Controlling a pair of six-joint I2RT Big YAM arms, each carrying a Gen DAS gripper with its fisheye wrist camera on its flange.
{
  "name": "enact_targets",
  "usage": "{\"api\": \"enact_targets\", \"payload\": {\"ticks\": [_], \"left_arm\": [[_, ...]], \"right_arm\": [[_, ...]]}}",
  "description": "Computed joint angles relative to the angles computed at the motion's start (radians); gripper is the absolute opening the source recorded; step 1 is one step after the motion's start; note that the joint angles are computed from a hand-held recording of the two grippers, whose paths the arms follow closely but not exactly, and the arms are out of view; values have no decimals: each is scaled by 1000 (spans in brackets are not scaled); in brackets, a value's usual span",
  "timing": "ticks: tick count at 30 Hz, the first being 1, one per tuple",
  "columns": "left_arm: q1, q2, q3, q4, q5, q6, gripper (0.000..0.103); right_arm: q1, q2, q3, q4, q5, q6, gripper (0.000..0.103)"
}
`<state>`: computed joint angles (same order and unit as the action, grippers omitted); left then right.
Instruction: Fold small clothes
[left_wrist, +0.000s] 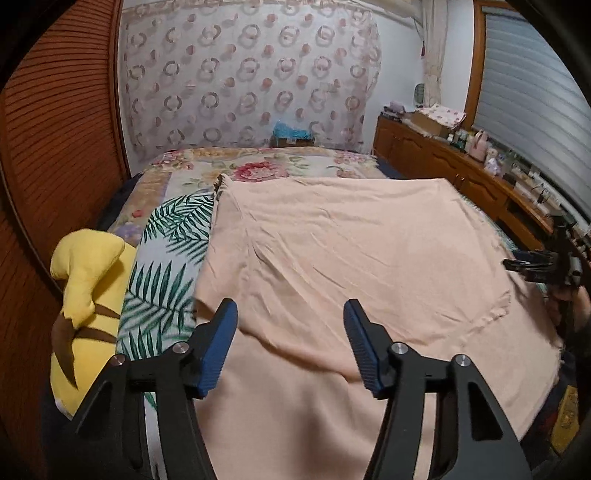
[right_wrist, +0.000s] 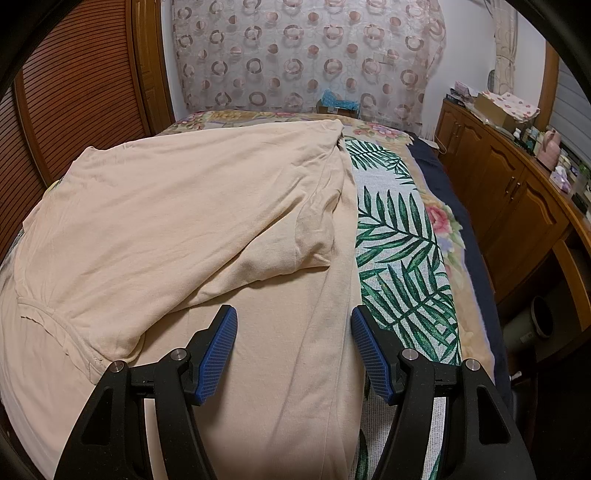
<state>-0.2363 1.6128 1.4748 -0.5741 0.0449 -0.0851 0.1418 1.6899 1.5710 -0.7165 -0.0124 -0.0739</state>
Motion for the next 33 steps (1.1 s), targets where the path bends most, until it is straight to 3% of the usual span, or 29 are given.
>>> {"api": "enact_targets", "payload": {"ticks": [6, 12, 16, 17, 18, 19, 22, 27, 33], "left_arm": [[11, 77, 86, -45, -83, 20, 57], [35, 158, 172, -132, -116, 16, 36], [47, 184, 188, -166, -132, 10, 35], [50, 184, 186, -165, -125, 8, 35], [52, 179, 178, -159, -118, 7, 29], [52, 173, 169, -147, -105, 11, 13], [49, 147, 138, -102, -87, 22, 5], [32, 139, 146, -94, -77, 67, 4], [21, 148, 168, -92, -63, 64, 4]], "right_arm": [[0, 0, 0, 0, 0, 0, 67], [0, 0, 0, 0, 0, 0, 67], [-1, -1, -2, 0, -1, 0, 67], [0, -1, -1, 0, 0, 0, 67], [0, -1, -1, 0, 0, 0, 67], [0, -1, -1, 0, 0, 0, 67], [-1, -1, -1, 0, 0, 0, 67], [-1, -2, -1, 0, 0, 0, 67], [-1, -2, -2, 0, -2, 0, 67]]}}
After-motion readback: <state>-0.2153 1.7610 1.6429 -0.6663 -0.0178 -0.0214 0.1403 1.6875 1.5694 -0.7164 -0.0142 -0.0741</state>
